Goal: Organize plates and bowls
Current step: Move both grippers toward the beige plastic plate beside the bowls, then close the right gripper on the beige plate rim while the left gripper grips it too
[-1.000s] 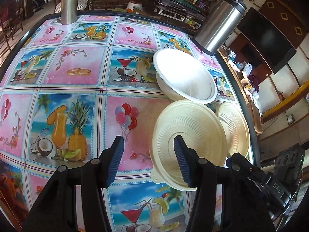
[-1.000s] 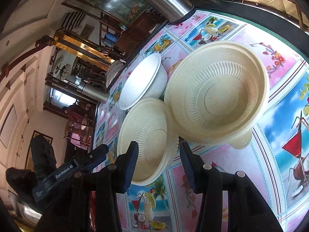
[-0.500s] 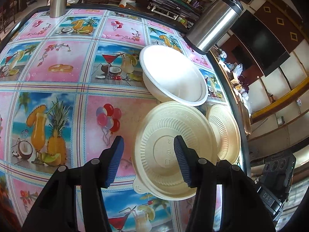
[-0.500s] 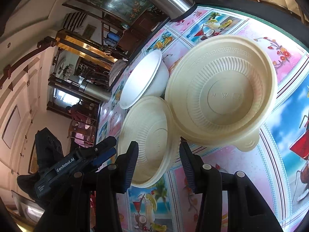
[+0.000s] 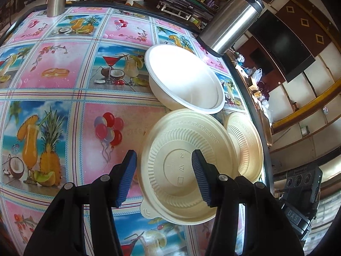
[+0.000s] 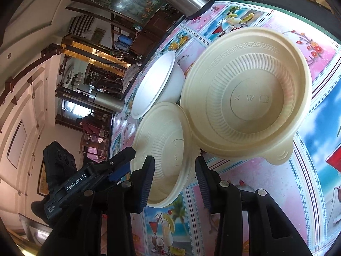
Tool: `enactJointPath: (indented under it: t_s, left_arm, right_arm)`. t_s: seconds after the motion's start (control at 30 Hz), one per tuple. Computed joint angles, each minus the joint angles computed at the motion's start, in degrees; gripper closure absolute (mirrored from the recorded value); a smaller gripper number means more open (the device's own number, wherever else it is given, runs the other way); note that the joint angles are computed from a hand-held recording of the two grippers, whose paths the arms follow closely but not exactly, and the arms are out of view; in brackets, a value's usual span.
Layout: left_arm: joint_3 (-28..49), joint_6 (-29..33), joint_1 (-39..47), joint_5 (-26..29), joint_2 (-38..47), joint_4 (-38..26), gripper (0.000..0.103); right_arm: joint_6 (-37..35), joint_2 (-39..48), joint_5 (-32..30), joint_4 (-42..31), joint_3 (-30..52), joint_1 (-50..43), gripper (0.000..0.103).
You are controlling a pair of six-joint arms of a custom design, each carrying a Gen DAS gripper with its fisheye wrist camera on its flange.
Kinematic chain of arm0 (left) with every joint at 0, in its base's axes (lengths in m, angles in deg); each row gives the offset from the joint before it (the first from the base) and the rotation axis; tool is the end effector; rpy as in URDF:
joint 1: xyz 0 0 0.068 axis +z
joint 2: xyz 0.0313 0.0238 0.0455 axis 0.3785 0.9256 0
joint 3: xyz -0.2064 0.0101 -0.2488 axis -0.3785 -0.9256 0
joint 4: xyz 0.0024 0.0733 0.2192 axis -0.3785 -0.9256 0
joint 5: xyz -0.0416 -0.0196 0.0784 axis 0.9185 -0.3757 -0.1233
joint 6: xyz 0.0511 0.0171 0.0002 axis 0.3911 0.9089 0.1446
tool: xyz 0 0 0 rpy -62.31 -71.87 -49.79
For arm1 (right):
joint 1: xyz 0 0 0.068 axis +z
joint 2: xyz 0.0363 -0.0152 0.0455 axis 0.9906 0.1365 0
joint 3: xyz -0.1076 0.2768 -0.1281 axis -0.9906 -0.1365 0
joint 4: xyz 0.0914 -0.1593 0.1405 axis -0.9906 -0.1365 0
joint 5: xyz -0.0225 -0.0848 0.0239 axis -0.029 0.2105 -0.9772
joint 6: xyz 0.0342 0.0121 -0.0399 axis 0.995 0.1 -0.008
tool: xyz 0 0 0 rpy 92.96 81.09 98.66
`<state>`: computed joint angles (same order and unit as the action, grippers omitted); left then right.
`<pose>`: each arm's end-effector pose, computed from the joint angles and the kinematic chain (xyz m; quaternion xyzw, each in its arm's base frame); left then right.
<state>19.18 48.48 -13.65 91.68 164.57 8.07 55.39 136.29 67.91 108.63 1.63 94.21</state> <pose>0.2803 -0.2106 0.1507 0.0547 0.9473 -0.2402 0.2050 0.1978 0.0547 0.1193 0.2320 0.8588 0.3598 0.2814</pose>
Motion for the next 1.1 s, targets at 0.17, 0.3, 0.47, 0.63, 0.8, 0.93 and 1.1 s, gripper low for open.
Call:
enactJointPath:
  t_s: [0.17,0.3,0.47,0.63,0.8,0.93,1.1]
  left_arm:
    - [-0.35,0.47,0.18,0.21,-0.01,0.6,0.051]
    - [-0.6,0.31,0.35,0.97,0.73,1.69,0.054]
    - [-1.02,0.19,0.84,0.21,1.13,2.27,0.079]
    - [-2.07,0.19,1.29,-0.72,1.09,3.48,0.091]
    - [-2.48,0.81,1.53,-1.13,1.04,3.89,0.095]
    - [-3.14,0.95,1.66,-1.26,0.7,4.07,0.095]
    - [-6.27,0.04,3.33,0.33,-0.63,5.6,0.095]
  right_arm:
    - [0.29,-0.93,1.62,0.06,-0.38,0.95,0.07]
    - [0.04,-1.32,2.67,-2.45,0.66,1.6,0.083]
    - [0.19,-3.54,6.53,-5.41,1.1,3.18,0.091]
    - [-0.17,-3.88,8.3,-6.08,1.3,4.25,0.091]
    - [-0.95,-2.77,7.64,-5.19,1.29,3.56,0.091]
    - [-1.21,-2.86,7.11,-5.83,1.81,3.41,0.091]
    - [-1.11,-3.07,5.96,-6.54,2.58,4.14,0.091]
